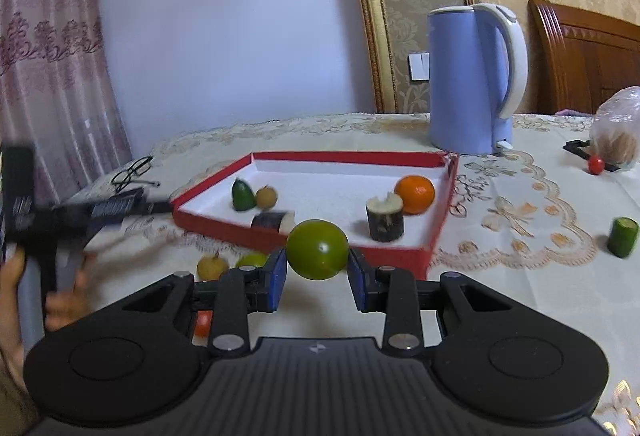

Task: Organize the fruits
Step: 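Place the log slice in the tray with the left tool while the right tool carries the tomato there, then grasp the brown round fruit with the left tool while the right tool approaches a green tomato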

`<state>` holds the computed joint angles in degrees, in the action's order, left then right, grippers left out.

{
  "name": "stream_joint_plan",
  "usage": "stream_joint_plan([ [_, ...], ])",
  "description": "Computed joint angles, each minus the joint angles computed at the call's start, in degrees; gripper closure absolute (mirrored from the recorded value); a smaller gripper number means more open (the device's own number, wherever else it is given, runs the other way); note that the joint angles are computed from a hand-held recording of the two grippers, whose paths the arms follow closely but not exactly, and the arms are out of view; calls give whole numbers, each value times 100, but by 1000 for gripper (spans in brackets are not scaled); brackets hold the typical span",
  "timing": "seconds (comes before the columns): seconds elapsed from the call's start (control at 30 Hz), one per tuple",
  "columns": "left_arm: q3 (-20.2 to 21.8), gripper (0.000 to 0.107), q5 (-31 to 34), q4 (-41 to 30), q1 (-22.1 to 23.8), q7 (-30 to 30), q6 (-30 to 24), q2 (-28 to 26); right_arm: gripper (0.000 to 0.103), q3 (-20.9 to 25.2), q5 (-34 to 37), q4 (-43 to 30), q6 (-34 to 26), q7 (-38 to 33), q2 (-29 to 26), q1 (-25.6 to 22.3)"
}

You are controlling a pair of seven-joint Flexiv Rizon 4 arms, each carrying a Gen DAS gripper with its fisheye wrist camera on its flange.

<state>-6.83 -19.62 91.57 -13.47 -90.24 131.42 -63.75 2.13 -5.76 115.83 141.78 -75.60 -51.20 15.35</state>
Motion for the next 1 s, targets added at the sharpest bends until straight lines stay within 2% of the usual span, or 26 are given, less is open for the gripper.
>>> stream_joint_plan([
  [0.03,-64,8,150,35,94,-89,106,-7,70,-30,89,-155,-147,41,-9,55],
  [0.17,190,8,-174,35,-218,239,64,16,70,-153,317,-800,-726,242,-117,182],
  [0.27,423,8,-572,-51,-556,665,227,-68,69,-594,1048,-1474,-1352,321,-306,602],
  [0.33,465,8,-742,-82,-681,945,319,-106,53,-1009,1541,-1689,-1914,263,-333,958],
  [0.37,443,8,-760,-86,-691,1047,355,-115,53,-1002,1527,-1629,-1877,292,-321,956],
  [0.47,314,8,-576,-125,-599,1246,337,-132,53,-433,980,-1128,-1089,229,-234,514],
  [0.6,181,7,-184,-139,-477,1462,239,-130,53,-223,1006,-337,-78,0,-166,528],
  [0.7,109,7,227,-171,-394,1585,207,-149,53,-182,833,-30,122,-174,-145,510],
  [0.8,11,7,685,-187,-280,1677,136,-154,53,-208,957,80,249,-380,-170,626],
  [0.9,40,9,857,-214,-323,1817,263,-207,42,-152,966,23,265,-371,-225,594],
  [1.0,-119,14,1011,-230,-181,1799,70,-194,41,-146,1009,-51,171,-338,-282,591],
])
